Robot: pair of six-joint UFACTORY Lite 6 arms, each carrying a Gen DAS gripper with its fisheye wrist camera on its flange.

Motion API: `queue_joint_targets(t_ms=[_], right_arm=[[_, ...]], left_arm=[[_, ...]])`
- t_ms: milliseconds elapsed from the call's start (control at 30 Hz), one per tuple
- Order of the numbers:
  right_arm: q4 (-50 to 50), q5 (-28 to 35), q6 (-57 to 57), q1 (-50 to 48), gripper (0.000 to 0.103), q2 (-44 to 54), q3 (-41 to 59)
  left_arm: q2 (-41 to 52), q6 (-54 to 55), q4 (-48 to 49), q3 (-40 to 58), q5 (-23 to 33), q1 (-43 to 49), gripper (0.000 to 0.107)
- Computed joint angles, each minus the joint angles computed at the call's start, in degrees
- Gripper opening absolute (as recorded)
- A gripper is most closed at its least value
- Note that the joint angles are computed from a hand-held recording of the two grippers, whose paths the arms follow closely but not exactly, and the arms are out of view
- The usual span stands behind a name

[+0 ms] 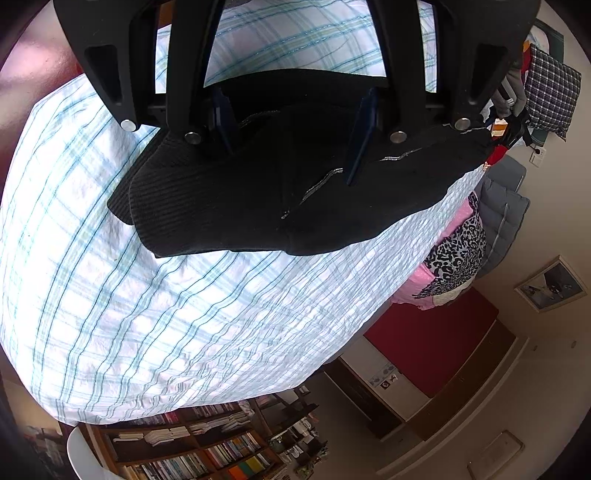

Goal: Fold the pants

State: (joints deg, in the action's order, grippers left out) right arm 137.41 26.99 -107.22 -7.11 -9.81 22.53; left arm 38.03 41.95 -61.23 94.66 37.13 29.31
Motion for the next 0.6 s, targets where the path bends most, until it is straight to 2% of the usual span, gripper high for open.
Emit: queue_joint_targets(t_ms=[67,100,133,167,200,233,267,300,400,533,600], right_arm=[[1.11,-0.61,-0.83,0.47,0.055,0.37,0.44],[1.8,-1.11,-1.24,0.9,0.055,0.45,0.67],[2.29,-1.46,-1.51,1.15,0.055,0.36,0.75],[2.66,-1.67,-1.67,1.3,0.055,0.24,0.77],[2.51,-1.74,-1.59,1.01,0.053,-0.02,0.52],[3.3,-2.8,-2.06,0.99,0.042,-0.53,0.32],[6.5,-5.53,-4.57,1.8,0.022,-1.08,0.54],[10.56,-7.85,-8.55,2.28,0.016,-1.66,0.55],[13.21,-7.91,-11.58,1.91,0.012,-2.96,-0.46],[28.17,-10.09,-25.17,5.72,0.01,-3.92,-1.05],[31.04,-10.89,-27.19,6.31,0.009,-6.41,-2.52]], left_arm=[[1.56,-2.67,2.13,1.79,-0.67,-0.88,0.07],[2.33,-4.18,3.18,2.68,-0.97,-1.23,0.064],[2.53,-6.87,5.41,3.05,-1.98,-1.62,0.052],[3.0,-10.55,8.58,3.78,-2.9,-1.98,0.024],[3.58,-12.2,9.36,4.49,-2.25,-1.56,0.015],[3.39,-11.65,7.73,4.05,-1.53,-0.7,0.011],[2.71,-10.21,5.98,3.16,-1.0,0.17,0.008],[1.64,-8.78,4.96,2.1,-0.86,0.81,0.008],[-2.45,-4.85,2.71,-1.43,-0.47,2.35,0.007],[-5.9,-1.87,0.86,-3.9,1.55,4.16,0.007],[-7.22,-0.55,0.1,-5.3,1.99,4.76,0.007]])
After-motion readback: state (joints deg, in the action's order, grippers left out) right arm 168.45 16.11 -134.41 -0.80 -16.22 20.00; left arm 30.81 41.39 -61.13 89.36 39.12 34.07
